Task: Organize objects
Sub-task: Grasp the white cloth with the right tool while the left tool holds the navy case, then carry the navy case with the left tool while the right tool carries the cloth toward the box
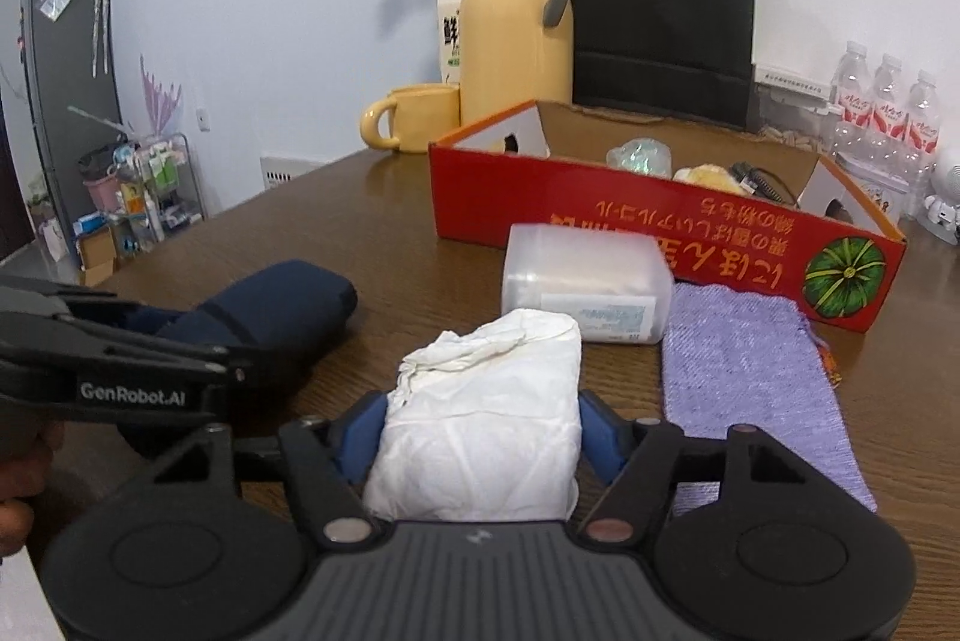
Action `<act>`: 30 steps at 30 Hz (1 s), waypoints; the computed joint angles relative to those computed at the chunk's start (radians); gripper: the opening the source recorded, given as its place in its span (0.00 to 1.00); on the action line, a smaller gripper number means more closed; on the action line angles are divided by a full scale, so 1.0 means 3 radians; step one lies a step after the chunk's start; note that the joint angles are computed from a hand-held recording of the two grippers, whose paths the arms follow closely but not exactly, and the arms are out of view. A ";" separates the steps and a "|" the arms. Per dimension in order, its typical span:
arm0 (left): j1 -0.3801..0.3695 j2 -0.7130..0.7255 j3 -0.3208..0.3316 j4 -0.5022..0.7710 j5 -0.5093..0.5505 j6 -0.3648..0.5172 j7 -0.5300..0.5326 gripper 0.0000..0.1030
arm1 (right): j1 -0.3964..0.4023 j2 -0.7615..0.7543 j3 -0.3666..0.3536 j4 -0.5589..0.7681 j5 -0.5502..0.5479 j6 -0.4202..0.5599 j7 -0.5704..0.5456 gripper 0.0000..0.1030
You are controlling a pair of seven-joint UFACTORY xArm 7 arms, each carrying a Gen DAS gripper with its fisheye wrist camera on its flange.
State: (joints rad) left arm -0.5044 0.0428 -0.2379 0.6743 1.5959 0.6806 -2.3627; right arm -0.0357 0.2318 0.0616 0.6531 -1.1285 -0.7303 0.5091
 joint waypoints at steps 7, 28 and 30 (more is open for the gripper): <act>-0.0028 -0.0130 -0.0041 0.0103 -0.0055 0.0124 0.0187 0.62 | -0.0107 -0.0079 -0.0082 0.0092 -0.0070 -0.0238 0.0176 0.65; 0.0155 0.0872 0.0362 0.1831 0.0277 -0.0168 0.0669 0.62 | -0.0137 0.0885 0.0084 0.2089 -0.0208 0.0300 0.1052 0.65; 0.0166 0.1083 0.0447 0.2090 0.0232 -0.0261 0.0758 0.62 | -0.0125 0.1095 0.0121 0.2443 -0.0378 0.0422 0.1272 0.65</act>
State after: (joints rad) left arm -0.4544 0.3677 -0.1038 1.3013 1.6655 0.6022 -2.1352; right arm -0.0732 0.5602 0.0980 1.3859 -1.2418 -0.6038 0.8907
